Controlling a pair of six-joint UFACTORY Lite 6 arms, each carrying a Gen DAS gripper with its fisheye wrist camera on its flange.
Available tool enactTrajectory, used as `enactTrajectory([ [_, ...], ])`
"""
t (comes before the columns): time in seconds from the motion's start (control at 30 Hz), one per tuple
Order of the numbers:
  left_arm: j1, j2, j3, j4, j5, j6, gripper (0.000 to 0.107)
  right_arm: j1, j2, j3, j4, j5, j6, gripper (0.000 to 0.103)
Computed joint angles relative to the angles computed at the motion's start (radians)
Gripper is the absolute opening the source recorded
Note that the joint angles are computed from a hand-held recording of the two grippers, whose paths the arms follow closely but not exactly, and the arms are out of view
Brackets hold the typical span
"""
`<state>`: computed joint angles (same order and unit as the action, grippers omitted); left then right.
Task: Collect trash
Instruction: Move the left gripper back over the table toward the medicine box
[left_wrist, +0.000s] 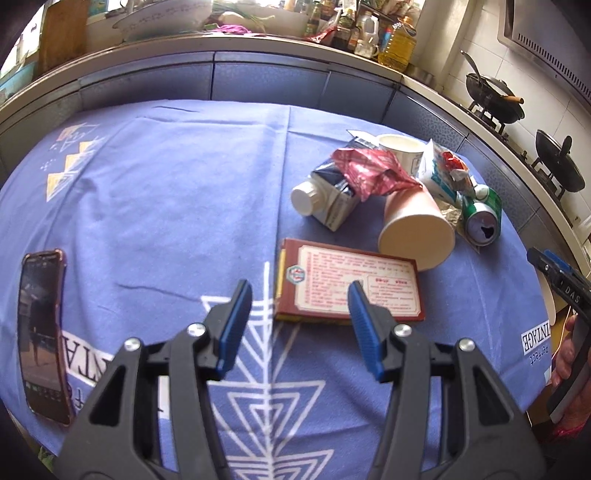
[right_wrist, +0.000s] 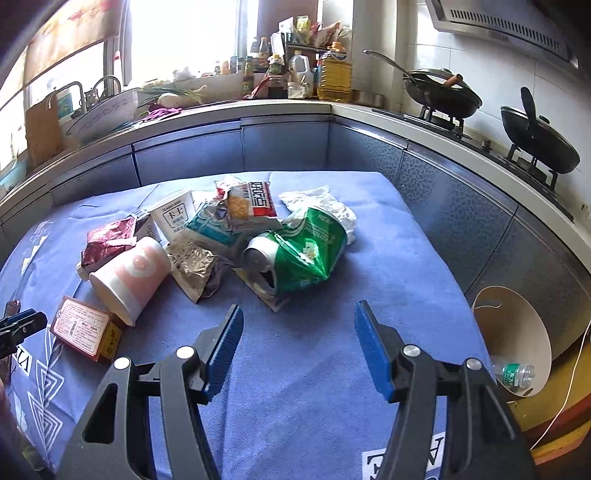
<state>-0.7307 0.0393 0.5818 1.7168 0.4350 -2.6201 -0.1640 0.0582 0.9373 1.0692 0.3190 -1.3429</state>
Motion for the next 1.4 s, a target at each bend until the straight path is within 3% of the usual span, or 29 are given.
enactTrajectory([
  [0.2, 0.027, -0.007, -0.047, 0.075, -0.007, -0.077, 0.052, 0.062, -0.002, -0.009, -0.057, -0.011, 0.068, 0.063],
  [0.4, 0.044, 0.041, -0.021, -0.045, 0.003, 0.033, 0.052, 0.04, 0.046, 0.019, -0.05, 0.198, 0.109, 0.063],
  [0.8, 0.076, 0.043, -0.033, -0.157, 0.032, 0.142, 0.054, 0.08, 0.092, 0.052, -0.058, 0.383, 0.19, 0.063],
  [1.4, 0.071, 0.034, -0.035, -0.234, 0.078, 0.226, 0.054, 0.128, 0.073, 0.047, -0.073, 0.402, 0.214, 0.062],
])
